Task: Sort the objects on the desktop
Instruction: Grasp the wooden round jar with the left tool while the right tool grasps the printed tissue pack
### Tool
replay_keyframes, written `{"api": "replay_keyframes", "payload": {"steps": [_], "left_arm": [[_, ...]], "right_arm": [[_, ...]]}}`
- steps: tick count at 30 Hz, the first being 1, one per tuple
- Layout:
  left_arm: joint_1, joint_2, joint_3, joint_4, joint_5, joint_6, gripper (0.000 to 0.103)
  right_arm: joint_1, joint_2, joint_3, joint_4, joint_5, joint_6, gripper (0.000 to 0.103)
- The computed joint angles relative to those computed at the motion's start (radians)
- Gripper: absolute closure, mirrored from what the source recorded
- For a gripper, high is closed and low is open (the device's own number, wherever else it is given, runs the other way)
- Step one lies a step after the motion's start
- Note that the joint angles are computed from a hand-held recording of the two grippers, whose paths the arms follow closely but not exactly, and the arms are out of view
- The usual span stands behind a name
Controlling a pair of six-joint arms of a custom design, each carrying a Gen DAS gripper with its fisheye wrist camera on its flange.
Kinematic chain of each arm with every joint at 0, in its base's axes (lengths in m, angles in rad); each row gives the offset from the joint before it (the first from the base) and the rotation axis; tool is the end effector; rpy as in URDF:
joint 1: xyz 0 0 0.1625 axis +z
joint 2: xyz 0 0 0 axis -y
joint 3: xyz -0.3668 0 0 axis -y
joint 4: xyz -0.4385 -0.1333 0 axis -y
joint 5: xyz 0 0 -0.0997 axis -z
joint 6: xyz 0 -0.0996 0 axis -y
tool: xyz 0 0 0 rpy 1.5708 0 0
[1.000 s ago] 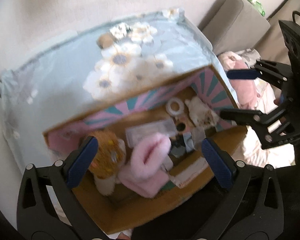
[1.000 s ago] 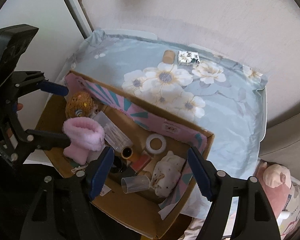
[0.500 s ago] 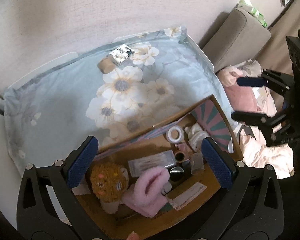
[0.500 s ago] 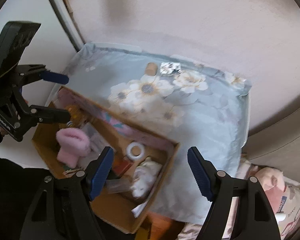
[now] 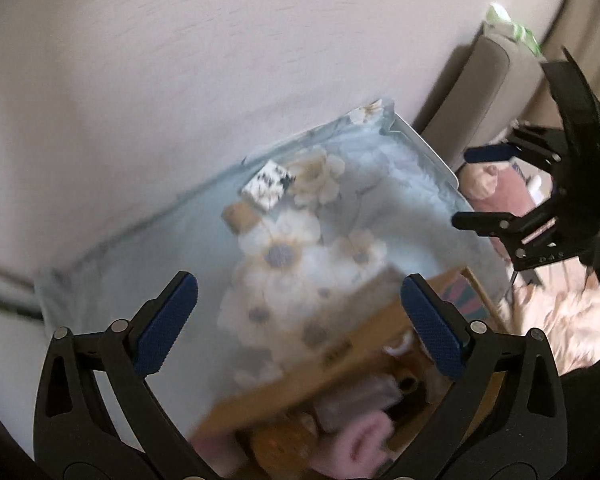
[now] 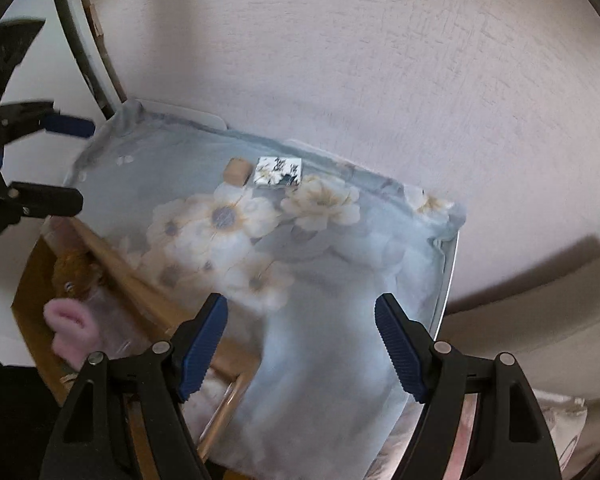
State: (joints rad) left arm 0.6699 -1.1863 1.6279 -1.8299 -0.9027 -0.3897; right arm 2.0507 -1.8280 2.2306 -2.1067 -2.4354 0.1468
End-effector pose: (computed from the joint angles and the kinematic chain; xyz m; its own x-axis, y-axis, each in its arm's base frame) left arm -0.3633 -0.5365 0.2201 -0.6622 0.4018 -0.6325 0.5614 0.8251 -0.0636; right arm 0.2438 -0.3438 0.2946 -0.6826 -0.0791 0.7265 -0.3616 0.9004 -0.2418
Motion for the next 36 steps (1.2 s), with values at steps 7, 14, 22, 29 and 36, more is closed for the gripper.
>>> {"api": "replay_keyframes", "payload": {"steps": [7, 14, 22, 29, 36], "left_arm": [[0.112, 0.16, -0.106, -0.114, -0.023, 0.269, 0.002], [0.232, 0.238, -0.149, -0.126, -0.046, 0.37, 0.016], [0.268, 0.244, -0.116, -0.194, -0.023, 0.505, 0.025], [0.272, 0.254, -0.107, -0.23, 0.005, 0.58, 0.025], [0.291, 0.254, -0.101, -0.284, -0.046, 0.616, 0.052]], "right_arm": [[-0.14, 0.116, 0.034, -0.376, 0.005, -0.332, 0.031], [-0.302, 0.226, 0.003, -0.593, 0.213, -0.456, 0.031], [-0.34, 0.391, -0.063, -0.701, 0.306, -0.468, 0.031], [-0.34, 0.472, -0.107, -0.723, 0.302, -0.465, 0.031], [-0.342, 0.526, -0.141, -0.739, 0.287, -0.466, 0.031]]}}
